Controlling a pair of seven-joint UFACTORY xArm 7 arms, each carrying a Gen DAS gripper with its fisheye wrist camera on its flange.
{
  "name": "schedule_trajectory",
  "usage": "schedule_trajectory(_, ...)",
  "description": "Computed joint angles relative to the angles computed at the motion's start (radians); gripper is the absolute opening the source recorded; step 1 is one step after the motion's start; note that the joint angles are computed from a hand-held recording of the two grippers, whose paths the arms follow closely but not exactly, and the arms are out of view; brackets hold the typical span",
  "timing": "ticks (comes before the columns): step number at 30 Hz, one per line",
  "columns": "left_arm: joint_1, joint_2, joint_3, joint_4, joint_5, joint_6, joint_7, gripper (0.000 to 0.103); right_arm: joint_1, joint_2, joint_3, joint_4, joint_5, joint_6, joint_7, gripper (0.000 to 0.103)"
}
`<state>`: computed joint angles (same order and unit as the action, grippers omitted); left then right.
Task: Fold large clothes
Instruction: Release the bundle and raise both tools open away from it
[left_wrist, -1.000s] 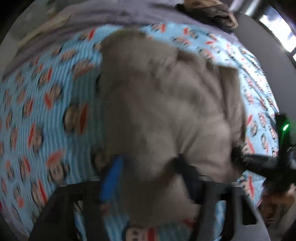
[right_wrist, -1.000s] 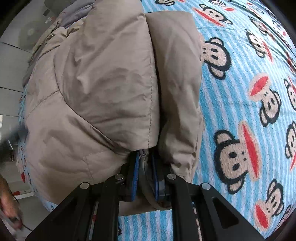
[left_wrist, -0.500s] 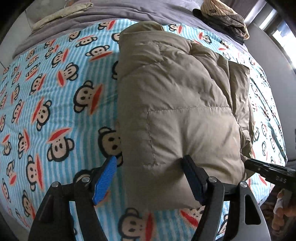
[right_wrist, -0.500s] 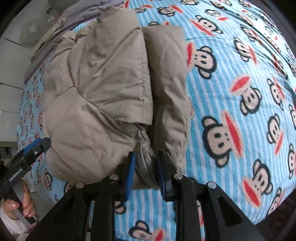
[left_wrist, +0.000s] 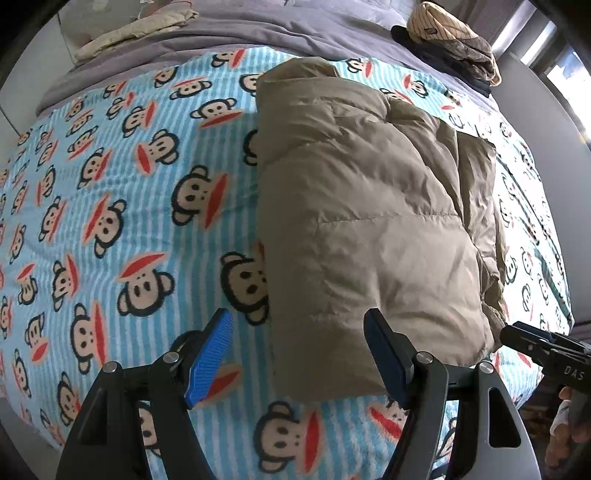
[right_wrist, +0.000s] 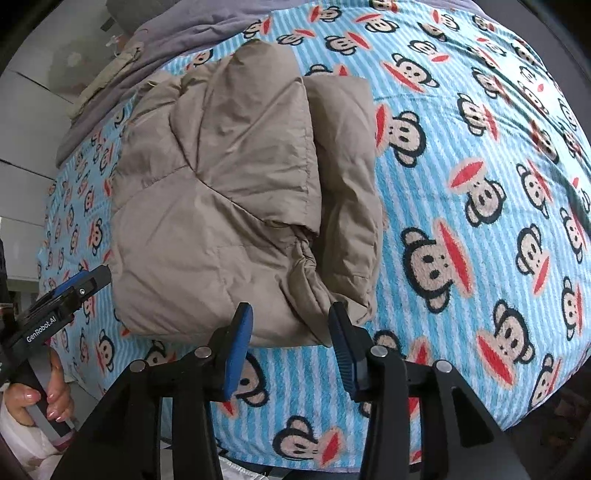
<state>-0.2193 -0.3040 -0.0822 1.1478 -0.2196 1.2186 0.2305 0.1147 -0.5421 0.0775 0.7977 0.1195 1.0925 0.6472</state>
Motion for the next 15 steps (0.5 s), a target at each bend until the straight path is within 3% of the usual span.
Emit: schedule_trajectory(15, -0.002, -0.059, 0.004, -0.008, 0.002, 0.013, -0.003, 0.075, -0.009, -0.007, -0.007, 0.029, 0.003, 0.007, -0.015, 0.049)
